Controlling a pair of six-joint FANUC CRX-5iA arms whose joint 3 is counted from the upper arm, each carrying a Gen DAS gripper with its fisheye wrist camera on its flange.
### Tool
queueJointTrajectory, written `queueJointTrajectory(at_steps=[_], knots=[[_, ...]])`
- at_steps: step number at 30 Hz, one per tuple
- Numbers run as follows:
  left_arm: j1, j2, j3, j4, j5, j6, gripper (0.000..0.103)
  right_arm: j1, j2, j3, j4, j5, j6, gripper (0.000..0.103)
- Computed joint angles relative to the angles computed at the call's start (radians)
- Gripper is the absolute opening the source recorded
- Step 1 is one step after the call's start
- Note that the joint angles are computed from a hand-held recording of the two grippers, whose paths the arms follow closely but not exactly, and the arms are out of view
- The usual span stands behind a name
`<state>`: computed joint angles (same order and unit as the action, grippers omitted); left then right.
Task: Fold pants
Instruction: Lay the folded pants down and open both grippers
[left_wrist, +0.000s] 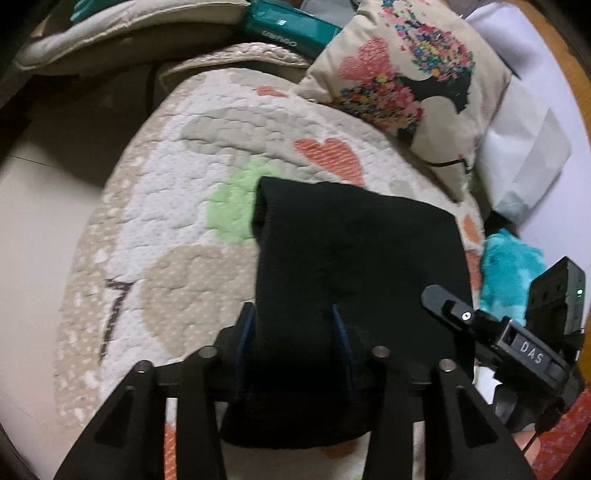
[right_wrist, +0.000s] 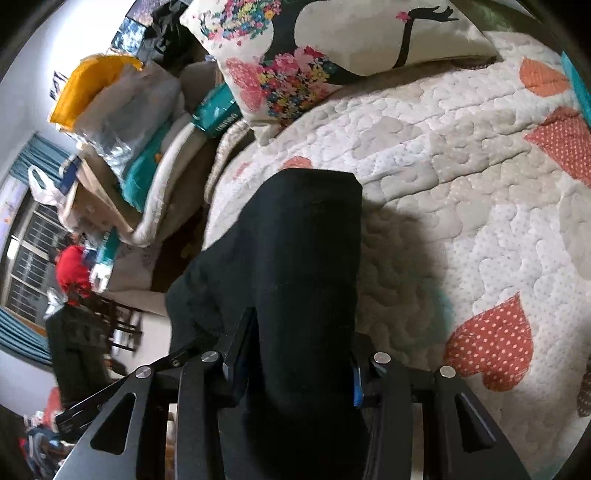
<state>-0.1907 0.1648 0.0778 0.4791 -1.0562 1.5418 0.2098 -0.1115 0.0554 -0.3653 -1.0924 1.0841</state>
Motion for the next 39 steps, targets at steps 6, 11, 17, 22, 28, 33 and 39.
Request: queueJointTrajectory(at_steps=[6,11,17,22,28,33,39], knots=[[-0.009,-0.064,0.011,-0.108,-0.003,0.023,0.057,0.025,-0.030,-0.037,0.084,0.006,-0.068,0.061],[-0.093,-0.142,0.065,-0.400,0.030,0.122,0.058,0.069,-0.086,-0.043,0.166,-0.045,-0.043,0.066],[-0.162,-0.235,0.024,-0.550,0.098,0.155,0.069,0.250,-0.211,-0.148,0.432,-0.049,-0.104,0.073],[-0.195,-0.245,0.018,-0.617,0.106,0.170,0.069,0.336,-0.257,-0.250,0.588,0.011,-0.231,0.076],[-0.165,-0.246,0.000,-0.554,0.107,0.165,0.069,0.328,-0.245,-0.261,0.577,0.017,-0.240,0.076],[-0.164,-0.249,-0.006,-0.551,0.115,0.168,0.069,0.324,-0.255,-0.277,0.592,0.025,-0.255,0.077],[-0.159,-0.250,-0.012,-0.536,0.112,0.161,0.069,0.333,-0.258,-0.284,0.610,0.024,-0.263,0.077]])
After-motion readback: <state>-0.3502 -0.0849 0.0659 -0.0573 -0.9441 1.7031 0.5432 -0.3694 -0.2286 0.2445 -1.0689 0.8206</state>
